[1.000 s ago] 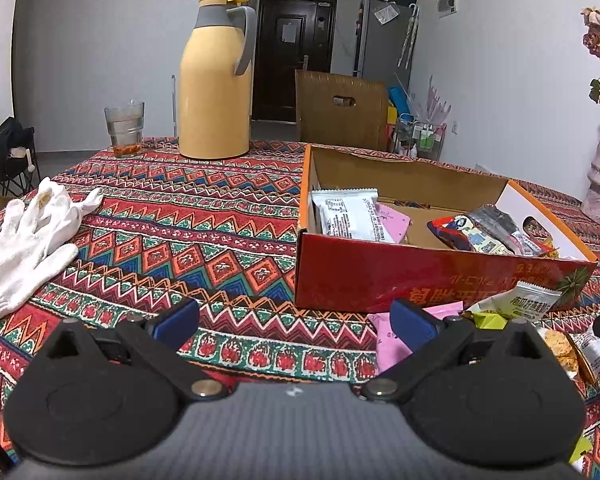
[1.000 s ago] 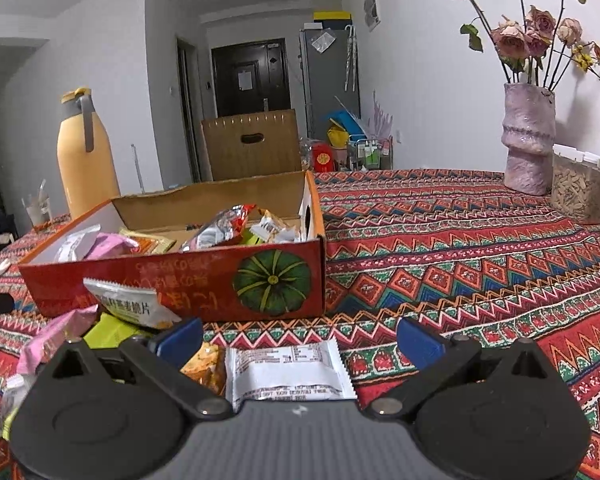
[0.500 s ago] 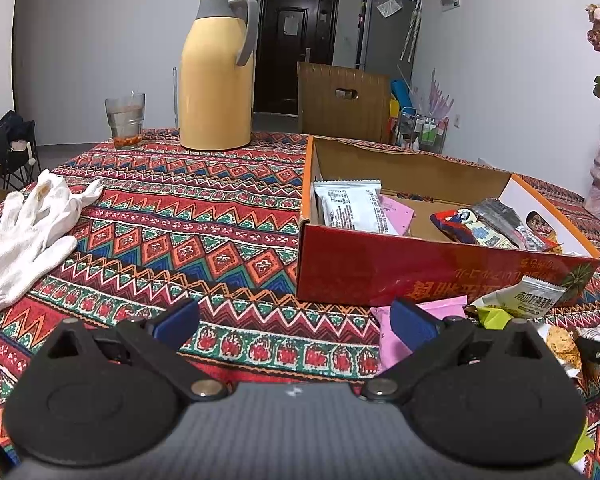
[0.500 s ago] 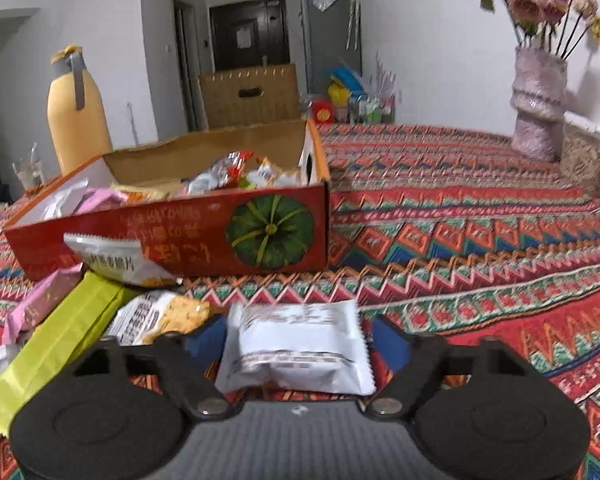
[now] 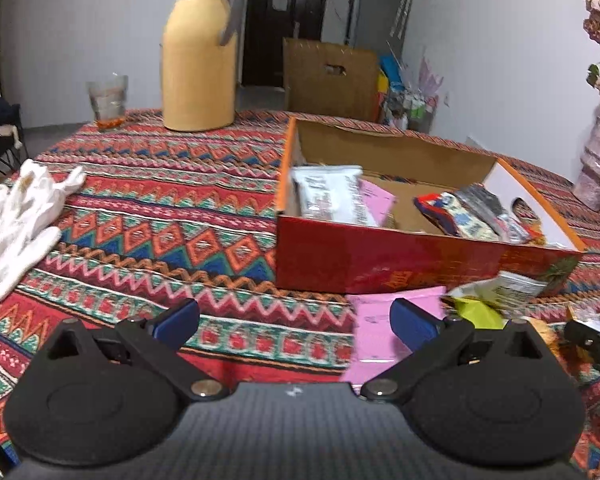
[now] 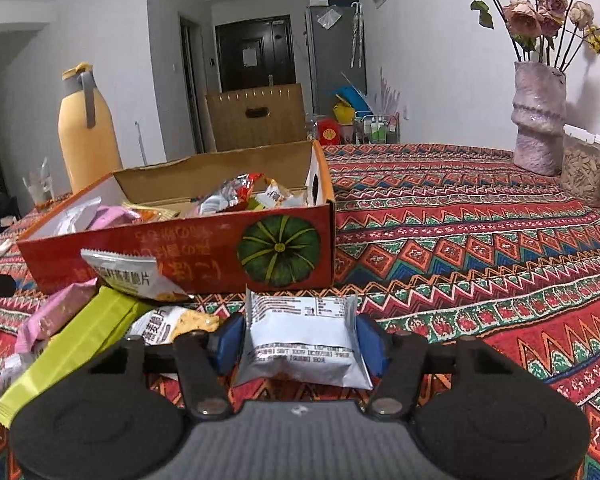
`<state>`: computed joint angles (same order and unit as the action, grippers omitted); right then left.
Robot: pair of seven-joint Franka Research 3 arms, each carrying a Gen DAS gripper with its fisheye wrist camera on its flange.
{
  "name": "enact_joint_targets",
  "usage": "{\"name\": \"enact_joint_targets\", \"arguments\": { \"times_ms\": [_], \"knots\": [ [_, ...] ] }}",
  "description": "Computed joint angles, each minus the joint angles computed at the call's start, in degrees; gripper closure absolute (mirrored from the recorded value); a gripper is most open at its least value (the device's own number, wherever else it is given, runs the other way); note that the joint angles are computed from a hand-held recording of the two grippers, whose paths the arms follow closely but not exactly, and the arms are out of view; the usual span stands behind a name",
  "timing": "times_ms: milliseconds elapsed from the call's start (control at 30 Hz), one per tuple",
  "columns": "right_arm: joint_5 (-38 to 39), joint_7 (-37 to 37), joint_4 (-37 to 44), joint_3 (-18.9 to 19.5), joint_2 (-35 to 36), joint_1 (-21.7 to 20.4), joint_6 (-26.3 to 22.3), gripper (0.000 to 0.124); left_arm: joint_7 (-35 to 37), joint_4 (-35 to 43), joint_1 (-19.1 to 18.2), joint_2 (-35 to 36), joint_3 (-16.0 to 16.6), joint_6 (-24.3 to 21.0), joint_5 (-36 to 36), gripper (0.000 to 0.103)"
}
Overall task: Organize snacks
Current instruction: 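Grasp another white packet with the right tool, then grasp the pink packet with the left tool while the right tool holds the white packet, then carry both packets up over the box and lower them inside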
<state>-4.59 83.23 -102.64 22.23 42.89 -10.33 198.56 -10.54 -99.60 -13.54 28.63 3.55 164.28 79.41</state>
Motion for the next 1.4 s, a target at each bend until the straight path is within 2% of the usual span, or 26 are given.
{"name": "enact_joint_targets", "arguments": {
  "times_ms": [133,333,533,700,933,1000,1167,1333,1400],
  "knots": [
    [-0.56,0.62,-0.27,0.42,0.11,-0.53,1.17,0.063,9.41,1.87,1.30,1.34,-2.29,0.62,-8.40,0.000],
    [-2.34,2.20,-0.61,0.79,0.23,-1.21,2.01,0.063,23.15,6.12,1.43,4.87,-4.54,-2.04,-21.85,0.000],
    [-3.82,3.56,-0.60,0.97,0.42,-1.64,2.25,0.062,30.68,9.39,-0.16,7.91,-3.83,-3.54,-29.74,0.000],
    [-4.68,4.19,-0.15,1.25,0.68,-2.01,1.32,0.062,32.96,10.21,-1.28,9.48,-1.99,-2.76,-34.62,0.000],
    [-4.28,3.53,0.36,1.84,1.01,-2.30,0.30,0.062,31.25,11.23,-4.59,11.26,2.21,-1.63,-34.71,0.002],
    [-4.04,3.25,0.40,1.96,1.06,-2.35,0.28,0.062,30.56,10.98,-5.01,11.23,2.88,-0.54,-33.98,0.010],
    [-3.57,2.73,0.46,2.15,1.09,-2.39,0.09,0.062,29.09,11.04,-6.21,11.32,4.07,-0.52,-32.36,0.016],
    [-3.05,2.18,0.67,2.25,1.23,-2.35,-0.16,0.062,28.26,10.94,-7.09,11.19,4.75,-0.34,-29.73,0.040],
    [-2.91,2.01,0.64,2.35,1.23,-2.41,-0.13,0.062,27.86,10.84,-7.30,11.07,4.87,-0.52,-28.86,0.041]
  ]
}}
